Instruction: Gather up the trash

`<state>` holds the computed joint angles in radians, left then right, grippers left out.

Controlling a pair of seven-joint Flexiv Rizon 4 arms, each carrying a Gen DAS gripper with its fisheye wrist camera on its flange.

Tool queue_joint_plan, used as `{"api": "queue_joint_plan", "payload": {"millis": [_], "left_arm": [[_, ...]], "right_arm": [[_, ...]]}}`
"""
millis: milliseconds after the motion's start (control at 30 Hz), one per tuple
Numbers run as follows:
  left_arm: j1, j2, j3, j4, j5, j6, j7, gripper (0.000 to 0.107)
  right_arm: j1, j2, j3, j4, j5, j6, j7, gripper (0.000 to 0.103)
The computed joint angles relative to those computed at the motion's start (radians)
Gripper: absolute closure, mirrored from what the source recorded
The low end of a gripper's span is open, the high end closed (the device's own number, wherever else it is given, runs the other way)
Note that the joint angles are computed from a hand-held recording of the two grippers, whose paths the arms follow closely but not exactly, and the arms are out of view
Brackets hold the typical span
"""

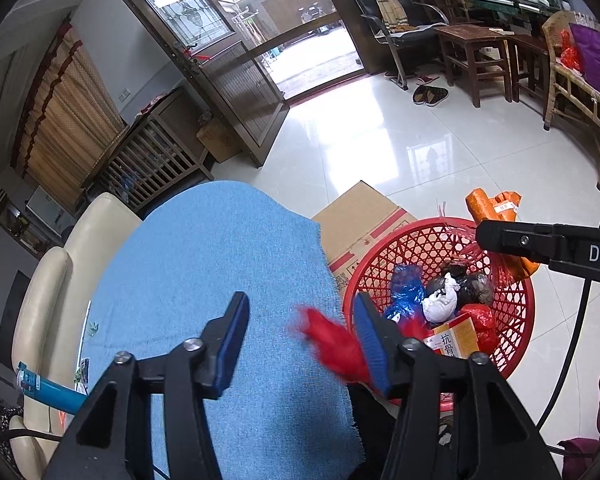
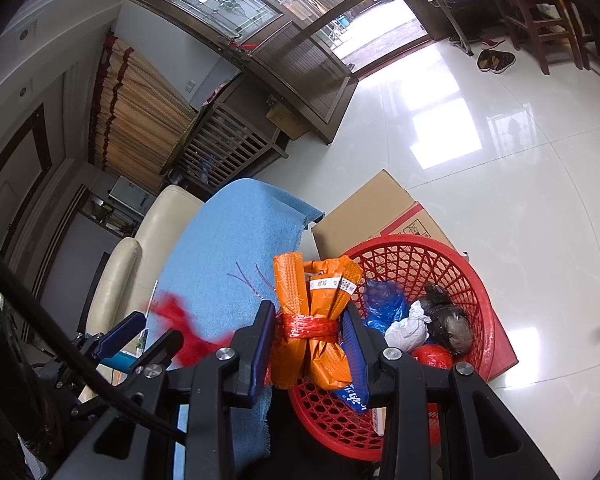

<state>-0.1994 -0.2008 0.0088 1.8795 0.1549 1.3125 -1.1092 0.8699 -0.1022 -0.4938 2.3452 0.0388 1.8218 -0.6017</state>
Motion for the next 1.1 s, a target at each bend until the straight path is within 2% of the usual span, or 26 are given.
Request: {"api": "queue_joint_plan", "payload": {"millis": [67,167,300,700,800,867,933,1100], "left_arm": [[0.002,0.001,0.0,0.004,-0.002,0.008,0.002,0.047],[0.001,0.003,0.004,0.006,0.004,0.015,-0.003,0.045],[-0.003,0.006,0.014,0.006,0.026,0.028,-0.028,0.039],[0.007,0.021,0.036,0.016,0.076,0.05,-0.082,0.038],[0.013,0.03,0.04,0.024,0.085,0.058,-0.092,0.038],[0.023,0.036,0.041,0.031,0.081,0.065,-0.091,0.038],[0.034,0.044,0.042,0.039,0.073,0.073,-0.093,0.029],[0.069,0.062,0.039,0.068,0.032,0.107,-0.073,0.027]], "right_arm": [[-0.004,0.001,0.003,0.0,-0.003,-0.001,0.001,0.066],[-0.129,-0.014,0.136,-0.02,-0.009,-0.003,0.005,0.066],[-0.214,-0.027,0.227,-0.036,-0.018,-0.006,0.008,0.065],[-0.184,-0.033,0.199,-0.043,-0.029,-0.015,0.009,0.065],[-0.215,-0.039,0.231,-0.054,-0.046,-0.022,0.016,0.065],[-0.2,-0.04,0.218,-0.055,-0.06,-0.026,0.022,0.065],[-0.177,-0.039,0.196,-0.056,-0.076,-0.03,0.029,0.065],[-0.142,-0.043,0.165,-0.063,-0.128,-0.044,0.053,0.065]]}}
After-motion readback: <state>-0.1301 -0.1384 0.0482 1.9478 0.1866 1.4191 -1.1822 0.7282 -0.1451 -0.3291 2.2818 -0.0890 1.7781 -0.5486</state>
